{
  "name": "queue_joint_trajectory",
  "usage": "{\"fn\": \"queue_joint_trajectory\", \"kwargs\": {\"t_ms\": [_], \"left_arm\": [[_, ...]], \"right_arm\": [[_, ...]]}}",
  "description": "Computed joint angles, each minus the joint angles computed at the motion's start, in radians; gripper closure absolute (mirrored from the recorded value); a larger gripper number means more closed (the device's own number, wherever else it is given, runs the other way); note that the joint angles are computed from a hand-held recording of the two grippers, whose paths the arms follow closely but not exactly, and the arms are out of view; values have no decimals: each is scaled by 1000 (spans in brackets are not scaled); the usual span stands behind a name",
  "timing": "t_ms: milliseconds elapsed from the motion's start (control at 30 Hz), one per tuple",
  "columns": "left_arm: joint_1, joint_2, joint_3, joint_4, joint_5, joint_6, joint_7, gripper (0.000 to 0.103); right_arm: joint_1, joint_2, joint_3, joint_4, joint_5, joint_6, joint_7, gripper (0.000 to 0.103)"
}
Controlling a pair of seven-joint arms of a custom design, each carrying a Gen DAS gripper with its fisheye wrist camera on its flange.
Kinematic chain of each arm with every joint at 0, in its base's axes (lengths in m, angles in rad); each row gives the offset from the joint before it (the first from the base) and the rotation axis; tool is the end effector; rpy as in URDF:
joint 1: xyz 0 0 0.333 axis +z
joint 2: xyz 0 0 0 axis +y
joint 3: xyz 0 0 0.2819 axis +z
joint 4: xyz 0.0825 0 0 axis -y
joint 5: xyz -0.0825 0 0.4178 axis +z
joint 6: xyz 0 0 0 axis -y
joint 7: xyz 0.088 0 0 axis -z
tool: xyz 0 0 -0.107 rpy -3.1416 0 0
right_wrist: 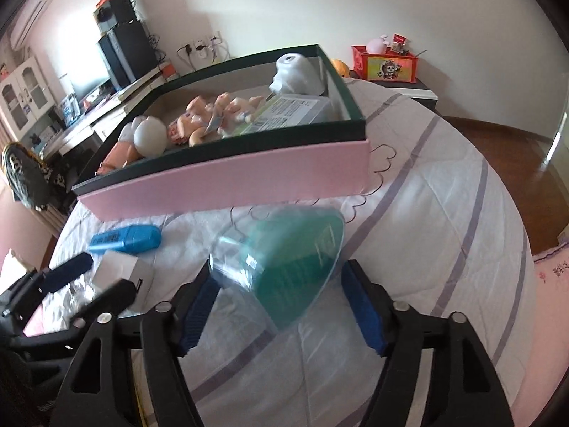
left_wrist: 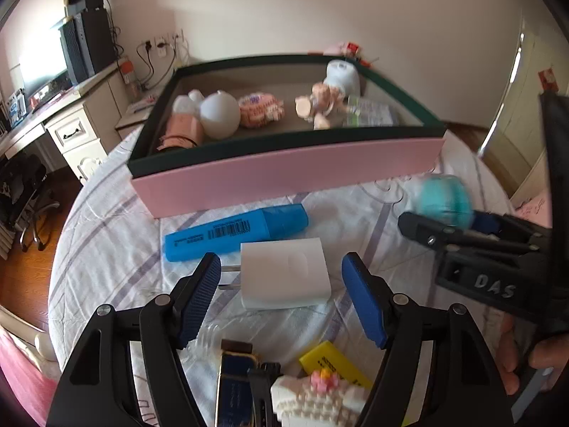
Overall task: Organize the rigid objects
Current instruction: 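Carry the charger and brush case over the pink box and lower them in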
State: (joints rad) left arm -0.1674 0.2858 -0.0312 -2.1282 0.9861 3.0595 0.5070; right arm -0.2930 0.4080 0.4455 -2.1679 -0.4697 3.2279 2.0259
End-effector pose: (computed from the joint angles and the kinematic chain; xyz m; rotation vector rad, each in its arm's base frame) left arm 0.5816 -0.1840 0.2677 -1.7532 1.9199 -0.6894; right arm 0.5995 0.1327 0.2442 -1.8226 1.6720 -0.3907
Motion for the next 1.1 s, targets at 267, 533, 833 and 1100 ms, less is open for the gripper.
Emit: {"fn": "queue_joint_trajectory", "kwargs": {"t_ms": [267, 533, 833, 1100], "left_arm": [[-38, 47, 12, 69, 48, -111, -24, 46], [-21, 19, 22, 36, 121, -26, -107, 48], [-10, -69, 39, 2, 298, 63, -256, 48], [50, -10, -23, 144, 186, -25, -95, 48]], "right_arm": [[102, 8, -113, 27, -4, 28, 42, 52], [141, -30, -173, -9, -91, 83, 141, 62], [150, -118, -188, -65, -221, 174, 232, 62], [257, -85, -287, 63, -263, 145, 282, 62]]}}
